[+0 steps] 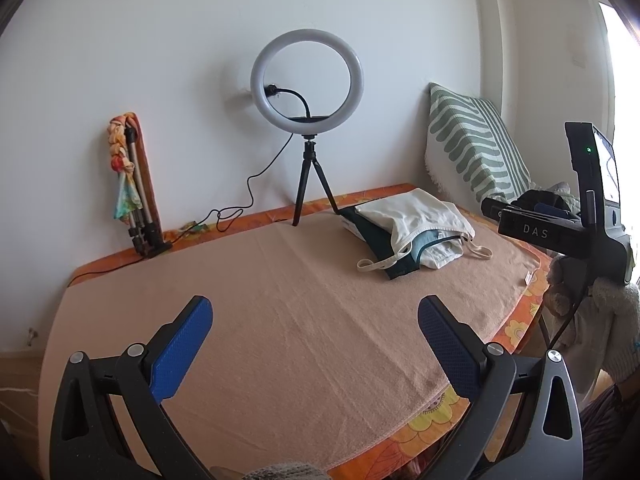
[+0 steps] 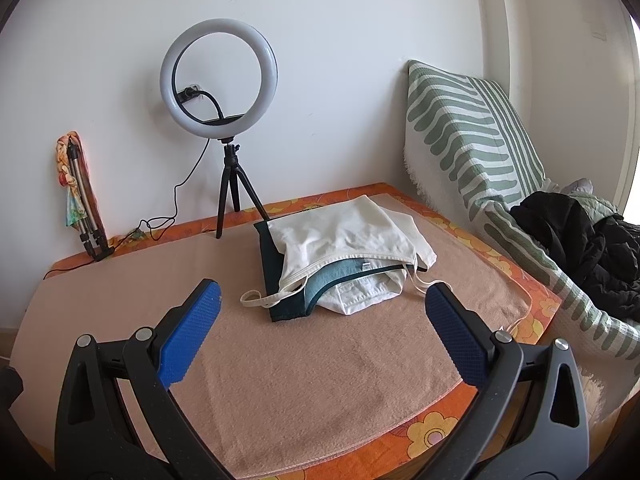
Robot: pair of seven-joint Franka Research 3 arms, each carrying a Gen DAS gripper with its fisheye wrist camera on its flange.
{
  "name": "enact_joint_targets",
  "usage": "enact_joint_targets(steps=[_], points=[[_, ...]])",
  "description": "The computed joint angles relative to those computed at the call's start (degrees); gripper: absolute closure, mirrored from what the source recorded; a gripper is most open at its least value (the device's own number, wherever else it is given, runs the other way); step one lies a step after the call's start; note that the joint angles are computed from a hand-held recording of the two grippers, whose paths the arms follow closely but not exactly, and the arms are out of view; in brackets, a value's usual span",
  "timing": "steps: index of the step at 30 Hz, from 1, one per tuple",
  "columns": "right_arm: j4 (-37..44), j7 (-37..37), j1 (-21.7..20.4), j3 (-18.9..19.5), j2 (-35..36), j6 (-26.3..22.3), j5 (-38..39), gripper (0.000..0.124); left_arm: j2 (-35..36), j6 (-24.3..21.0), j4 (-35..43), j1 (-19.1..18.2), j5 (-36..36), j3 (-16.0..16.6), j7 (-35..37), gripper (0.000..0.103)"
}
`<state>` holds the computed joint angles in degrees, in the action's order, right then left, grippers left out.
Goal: Fold small clothes
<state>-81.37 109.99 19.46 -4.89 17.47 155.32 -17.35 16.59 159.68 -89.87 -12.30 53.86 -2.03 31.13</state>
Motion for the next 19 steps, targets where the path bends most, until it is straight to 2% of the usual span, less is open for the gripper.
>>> enact_joint_targets(steps=[6, 16, 19], points=[[0.36, -0.8, -0.14, 0.08, 0.3, 0.01, 0.62, 0.021, -0.05, -0.1, 0.0, -0.13, 0.46, 0.14, -0.37, 0.001], [0.15, -0.76, -0.05, 0.04, 0.11, -0.12, 0.68, 0.021, -0.78, 1.51, -1.08, -0.63, 7.18, 0.96, -5.81, 0.001], [0.16, -0.62, 0.02, 0.0, 0.12, -0.15, 0.63, 0.021, -0.72, 1.18, -1.04, -0.19, 6.07, 0.32, -4.79, 0.001]])
